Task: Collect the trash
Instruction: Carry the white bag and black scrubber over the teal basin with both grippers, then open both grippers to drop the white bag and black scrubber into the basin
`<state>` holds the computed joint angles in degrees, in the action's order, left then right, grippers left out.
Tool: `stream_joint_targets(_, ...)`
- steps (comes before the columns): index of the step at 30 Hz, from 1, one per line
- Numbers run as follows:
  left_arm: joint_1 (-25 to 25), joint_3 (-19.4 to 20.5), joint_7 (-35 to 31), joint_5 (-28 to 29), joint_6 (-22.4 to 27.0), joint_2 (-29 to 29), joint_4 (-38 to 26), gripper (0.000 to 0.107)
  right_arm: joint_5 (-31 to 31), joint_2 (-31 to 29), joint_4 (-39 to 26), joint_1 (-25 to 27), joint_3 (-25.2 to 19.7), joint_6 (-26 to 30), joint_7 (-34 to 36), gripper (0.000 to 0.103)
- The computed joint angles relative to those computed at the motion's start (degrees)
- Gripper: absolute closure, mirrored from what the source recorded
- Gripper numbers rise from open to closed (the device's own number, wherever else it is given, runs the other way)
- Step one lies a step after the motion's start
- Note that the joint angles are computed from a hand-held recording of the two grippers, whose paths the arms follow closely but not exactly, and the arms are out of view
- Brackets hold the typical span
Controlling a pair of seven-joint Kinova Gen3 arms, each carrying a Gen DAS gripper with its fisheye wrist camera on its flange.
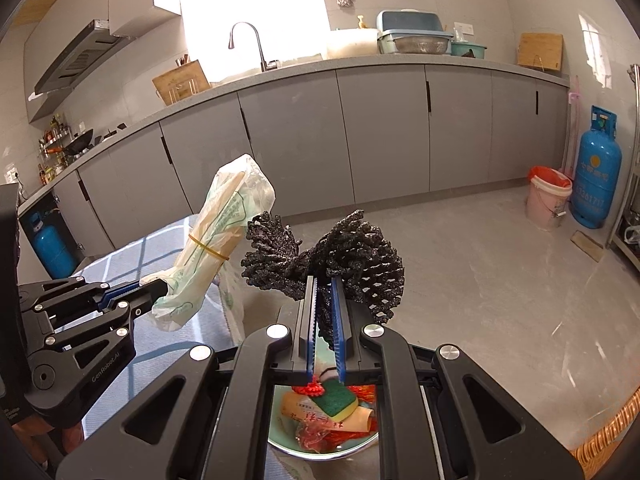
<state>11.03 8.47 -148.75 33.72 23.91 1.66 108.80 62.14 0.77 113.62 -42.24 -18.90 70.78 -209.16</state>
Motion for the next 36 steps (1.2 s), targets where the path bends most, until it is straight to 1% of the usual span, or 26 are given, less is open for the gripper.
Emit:
stream_joint_targets(7,1.09,1.5,4.61,-5.08,-1.46,2.95,-0.6,0.098,-0.56,0.78,1.61,1.65,1.34,-3.64,-0.29,0.093)
stream_joint_targets(13,1.79,2.74,9.96,-10.21,-2.53,5.28,-1.53,0.098,-0.85,1.36,2.49,2.76,2.35,-6.04,-0.47,0.093)
stream_joint_targets(18,1.7,3.76,12.13,-12.63,-2.38,6.75,-2.32,0.098,-1.03,2.01,2.31,3.5,3.09,-7.66,0.05,0.093)
stream_joint_targets(27,1.55,4.65,13.85,-15.4,-1.53,8.33,-3.44,0.098,-0.71,3.39,2.99,4.45,4.51,-11.14,0.0,0.091)
stream_joint_targets(29,1.27,4.91,13.81,-15.36,-1.26,8.53,-3.55,0.096,-0.06,3.63,3.5,4.46,4.73,-11.57,-0.79,0.09)
stream_joint_targets(30,1.39,4.87,14.11,-15.62,-1.24,8.59,-3.63,0.092,0.04,3.77,3.42,4.48,4.87,-11.41,-0.94,0.089)
stream_joint_targets(31,1.21,4.96,14.03,-15.52,-1.55,8.52,-3.42,0.085,0.36,3.8,3.85,4.51,4.98,-11.83,-1.73,0.078)
stream_joint_targets(32,1.29,4.83,14.36,-15.78,-1.78,8.41,-3.2,0.077,0.63,3.87,4.2,4.43,4.98,-11.9,-2.61,0.064)
stream_joint_targets(33,1.2,4.83,14.45,-15.77,-2.38,8.19,-2.78,0.057,1.08,4.05,4.54,4.08,4.84,-11.37,-3.93,0.057)
stream_joint_targets(34,0.84,5.07,14.24,-15.42,-3.9,7.74,-1.85,0.044,1.44,4.15,4.93,3.67,4.66,-10.65,-5.21,0.043)
stream_joint_targets(35,0.69,4.88,13.53,-14.65,-4.5,7.34,-1.35,0.044,1.33,4.27,5.11,3.3,4.5,-9.86,-6.16,0.04)
stream_joint_targets(36,-0.52,5.75,12.7,-13.99,-4.16,7.14,-1.25,0.044,0.77,4.3,5.16,3.04,4.38,-9.29,-6.62,0.04)
